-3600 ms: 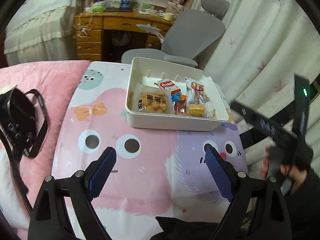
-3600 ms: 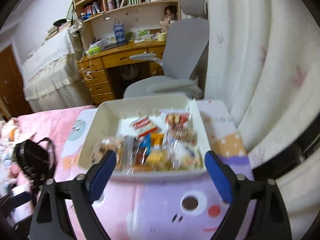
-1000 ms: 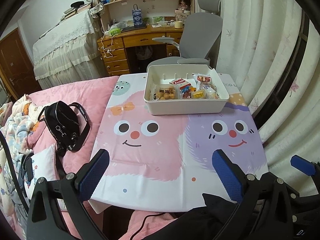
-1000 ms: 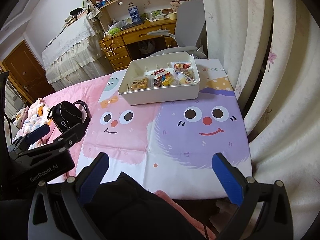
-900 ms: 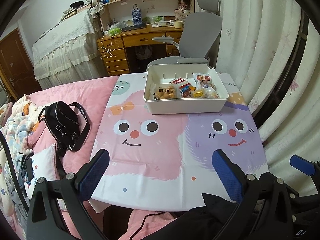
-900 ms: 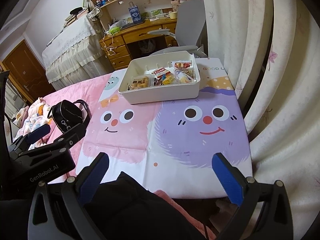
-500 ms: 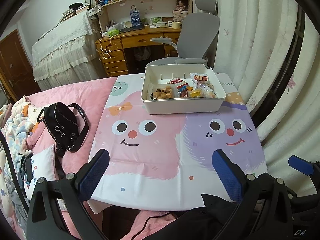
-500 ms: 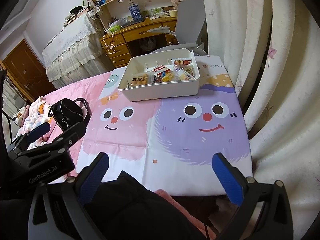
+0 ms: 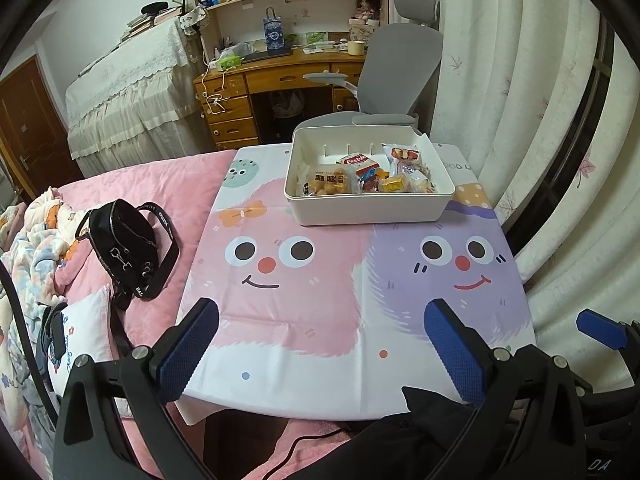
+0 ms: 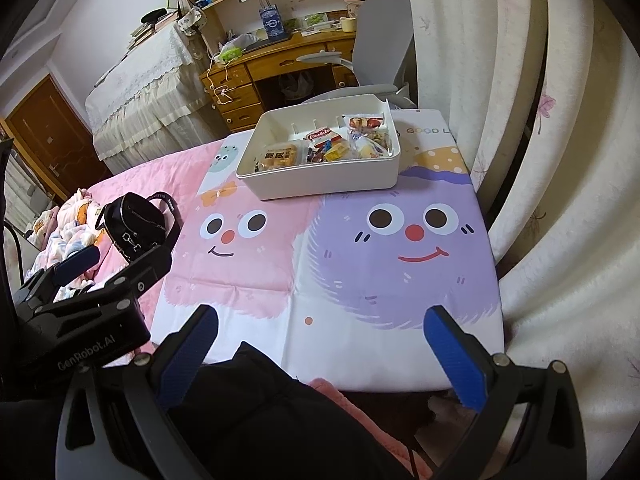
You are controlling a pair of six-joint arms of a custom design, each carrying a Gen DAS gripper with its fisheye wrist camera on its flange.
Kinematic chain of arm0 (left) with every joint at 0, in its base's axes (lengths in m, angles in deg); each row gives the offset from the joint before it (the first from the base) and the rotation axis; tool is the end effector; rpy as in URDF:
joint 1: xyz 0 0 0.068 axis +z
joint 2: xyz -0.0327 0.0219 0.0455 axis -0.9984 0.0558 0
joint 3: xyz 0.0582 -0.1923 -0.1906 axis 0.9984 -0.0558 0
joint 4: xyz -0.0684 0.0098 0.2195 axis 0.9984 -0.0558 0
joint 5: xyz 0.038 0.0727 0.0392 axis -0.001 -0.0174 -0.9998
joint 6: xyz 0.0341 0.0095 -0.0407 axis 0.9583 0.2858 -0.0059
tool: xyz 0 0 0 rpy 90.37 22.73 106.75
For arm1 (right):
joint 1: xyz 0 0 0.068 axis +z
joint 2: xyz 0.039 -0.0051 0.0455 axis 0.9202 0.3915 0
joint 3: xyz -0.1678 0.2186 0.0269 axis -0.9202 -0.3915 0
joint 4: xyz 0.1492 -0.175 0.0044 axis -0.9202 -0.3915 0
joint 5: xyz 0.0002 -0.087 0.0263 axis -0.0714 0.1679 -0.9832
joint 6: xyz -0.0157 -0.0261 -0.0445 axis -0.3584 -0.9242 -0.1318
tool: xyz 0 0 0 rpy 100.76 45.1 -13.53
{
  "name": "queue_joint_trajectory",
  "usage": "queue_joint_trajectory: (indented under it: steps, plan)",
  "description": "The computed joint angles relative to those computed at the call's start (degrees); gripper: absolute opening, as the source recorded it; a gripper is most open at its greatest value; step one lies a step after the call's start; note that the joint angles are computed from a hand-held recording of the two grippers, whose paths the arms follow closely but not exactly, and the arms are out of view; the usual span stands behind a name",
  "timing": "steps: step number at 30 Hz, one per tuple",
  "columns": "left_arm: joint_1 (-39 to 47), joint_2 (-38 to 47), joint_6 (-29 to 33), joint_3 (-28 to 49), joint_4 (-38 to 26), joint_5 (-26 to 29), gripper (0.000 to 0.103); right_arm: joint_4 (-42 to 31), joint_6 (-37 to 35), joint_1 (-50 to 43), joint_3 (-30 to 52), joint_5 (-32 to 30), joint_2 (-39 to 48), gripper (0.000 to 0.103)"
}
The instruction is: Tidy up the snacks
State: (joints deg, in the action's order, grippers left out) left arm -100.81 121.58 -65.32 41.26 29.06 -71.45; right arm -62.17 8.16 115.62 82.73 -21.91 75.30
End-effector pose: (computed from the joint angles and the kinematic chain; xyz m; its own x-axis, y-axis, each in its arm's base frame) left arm 0.2340 -0.0576 0.3184 -0.7547 0.2403 -0.6104 0.2674 0.9624 0.0482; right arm 0.1686 0.1715 0.3140 -0.8149 0.2890 -0.5025 0.2205 0.9562 0.1924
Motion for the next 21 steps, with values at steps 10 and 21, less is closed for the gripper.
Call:
queue_joint_trajectory:
  steps: [10,21]
  plan:
    - [-0.5,0.6,0.4,0.4,0.3,-0.5,0.102,-0.1,0.6,0.0,0.0,0.3,0.2,0.103]
    - [-2.0,1.5,0.4,0.9,0.2,-1.0,0.102,-0.3,1.4,0.0,-0.6,0.2,-0.1,0.103]
